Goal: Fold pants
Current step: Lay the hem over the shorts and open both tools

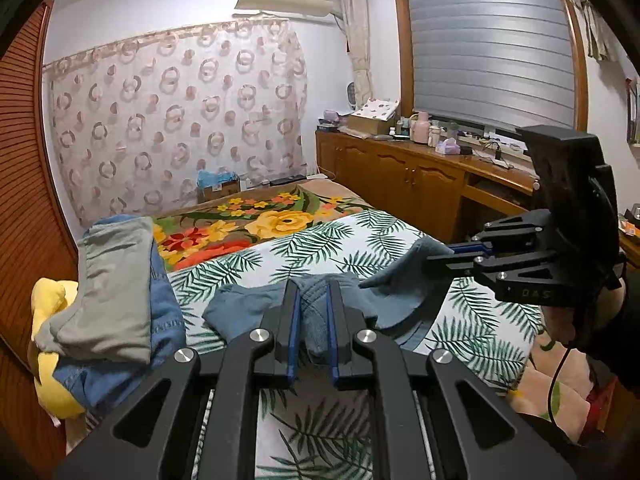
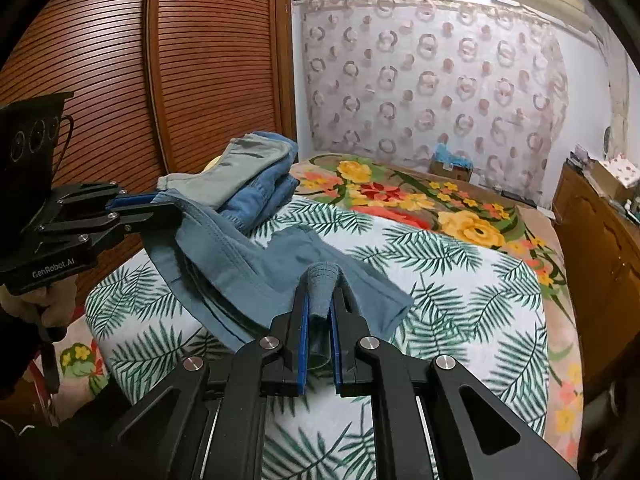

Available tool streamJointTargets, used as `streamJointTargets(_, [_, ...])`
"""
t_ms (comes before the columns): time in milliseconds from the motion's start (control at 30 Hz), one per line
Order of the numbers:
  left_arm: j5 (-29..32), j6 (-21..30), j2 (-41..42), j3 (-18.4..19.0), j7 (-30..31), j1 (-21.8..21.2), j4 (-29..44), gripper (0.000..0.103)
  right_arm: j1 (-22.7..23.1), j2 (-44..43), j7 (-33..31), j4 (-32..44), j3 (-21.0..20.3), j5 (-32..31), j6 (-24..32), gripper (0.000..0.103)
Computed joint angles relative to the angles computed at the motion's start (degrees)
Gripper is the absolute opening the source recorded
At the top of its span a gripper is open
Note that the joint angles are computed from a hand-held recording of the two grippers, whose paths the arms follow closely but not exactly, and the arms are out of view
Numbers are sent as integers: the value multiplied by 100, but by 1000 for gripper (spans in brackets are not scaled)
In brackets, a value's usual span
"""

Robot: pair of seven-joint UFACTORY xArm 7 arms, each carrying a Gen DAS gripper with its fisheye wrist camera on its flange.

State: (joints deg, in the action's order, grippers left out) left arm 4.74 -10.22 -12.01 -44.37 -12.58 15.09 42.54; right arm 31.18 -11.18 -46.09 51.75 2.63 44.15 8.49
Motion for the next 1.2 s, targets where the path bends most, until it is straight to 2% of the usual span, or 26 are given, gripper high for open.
streamJointTargets(67, [-47,-59,-105,21,-52,-77,-149,12,80,-107,-100,-132,-36,157,5,9])
streamJointTargets(233, [-197,-150,-294,554,-52,-811,-581,12,319,-329,-321,-410,-164,557,18,9])
streamJointTargets(333, [-325,-191,-494,547,-69,-909,-809,12,405,-430,-406,-535,-223,696,34,9])
streamJointTargets(500, [-450,-265,-707,1007,-230,-1495,-1165,12,481,-601,-386,-740,-281,843,44,9])
streamJointTargets(633, [-619,-366,-829,888,-342,-1529,-1363,12,553,-774,-317,-965,-298,776,-28,9])
streamJointTargets(1000, [-673,-357,-908,1394,-470,-2205,-1600,12,1122,-1192,-127,-1468,-767,699,-273,9])
streamJointTargets(1200, [-678,-421,-983,1501,-543,-2370,-1714,12,1425,-1409,89,-1699,-1009,510,-406,9])
